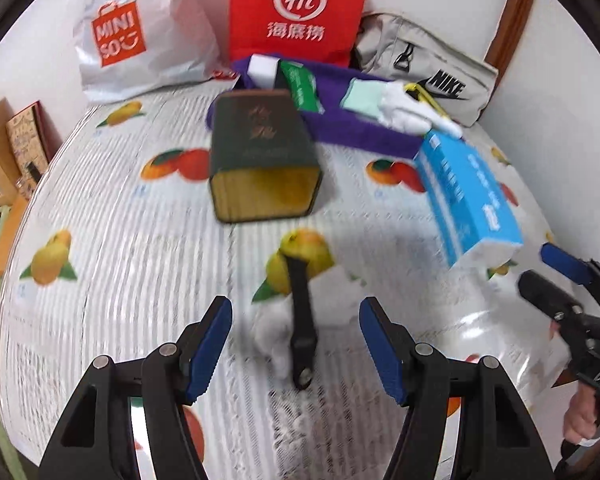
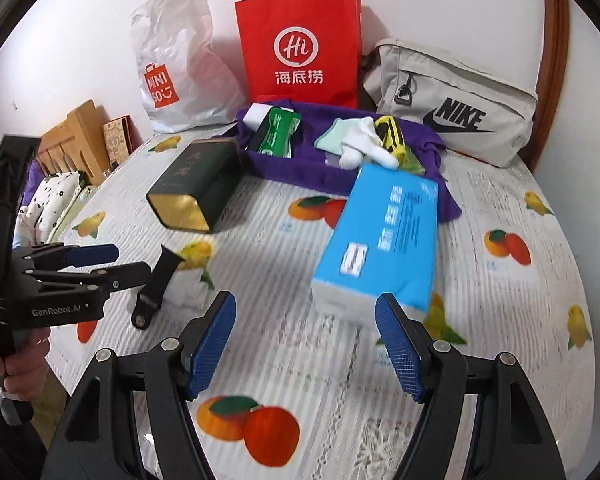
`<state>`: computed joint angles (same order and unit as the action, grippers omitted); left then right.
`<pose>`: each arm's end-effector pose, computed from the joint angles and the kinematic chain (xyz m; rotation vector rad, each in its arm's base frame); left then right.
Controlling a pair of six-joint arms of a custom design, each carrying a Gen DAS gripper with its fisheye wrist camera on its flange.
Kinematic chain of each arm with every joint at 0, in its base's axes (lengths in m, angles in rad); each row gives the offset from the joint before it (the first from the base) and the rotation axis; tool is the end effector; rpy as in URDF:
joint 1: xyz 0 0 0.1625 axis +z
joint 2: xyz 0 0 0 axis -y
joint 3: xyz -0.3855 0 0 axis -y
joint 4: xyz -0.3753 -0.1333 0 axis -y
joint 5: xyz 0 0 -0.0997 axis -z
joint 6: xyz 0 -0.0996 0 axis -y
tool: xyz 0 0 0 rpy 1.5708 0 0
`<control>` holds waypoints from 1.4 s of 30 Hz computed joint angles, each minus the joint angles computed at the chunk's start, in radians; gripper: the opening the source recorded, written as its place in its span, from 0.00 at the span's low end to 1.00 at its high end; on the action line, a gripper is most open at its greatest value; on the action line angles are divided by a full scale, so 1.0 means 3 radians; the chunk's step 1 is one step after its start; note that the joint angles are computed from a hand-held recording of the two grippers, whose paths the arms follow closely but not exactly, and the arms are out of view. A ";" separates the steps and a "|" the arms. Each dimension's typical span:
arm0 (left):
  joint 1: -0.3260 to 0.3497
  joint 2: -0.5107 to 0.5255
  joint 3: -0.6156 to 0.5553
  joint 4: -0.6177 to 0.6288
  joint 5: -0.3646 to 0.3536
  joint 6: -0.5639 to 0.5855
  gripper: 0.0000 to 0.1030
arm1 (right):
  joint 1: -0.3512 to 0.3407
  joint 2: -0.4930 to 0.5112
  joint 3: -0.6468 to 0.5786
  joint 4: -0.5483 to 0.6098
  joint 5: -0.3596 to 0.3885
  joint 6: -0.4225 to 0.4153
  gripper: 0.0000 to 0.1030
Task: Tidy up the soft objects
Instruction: 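Grasp the black watch strap on the bed with the left tool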
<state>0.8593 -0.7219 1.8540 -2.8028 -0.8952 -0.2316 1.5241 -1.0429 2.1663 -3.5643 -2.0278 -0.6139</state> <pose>-0.2147 -0.5486 0.0101 0.5592 2.4729 -0.5174 0.0664 -0.4928 0.1757 0.4072 -2.2906 0.8424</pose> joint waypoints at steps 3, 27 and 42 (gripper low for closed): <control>0.0022 -0.0002 0.0047 -0.0045 -0.0031 0.0008 0.52 | -0.0039 -0.0018 0.0083 -0.0033 0.0006 0.0025 0.70; 0.0189 0.0379 -0.0494 0.0160 -0.0212 0.0389 0.09 | -0.0197 0.0003 0.0090 -0.0038 -0.0047 0.0064 0.70; 0.0184 0.0186 -0.0436 0.0106 -0.0412 0.0318 0.04 | -0.0107 0.0098 0.0023 0.0053 -0.0125 0.0030 0.70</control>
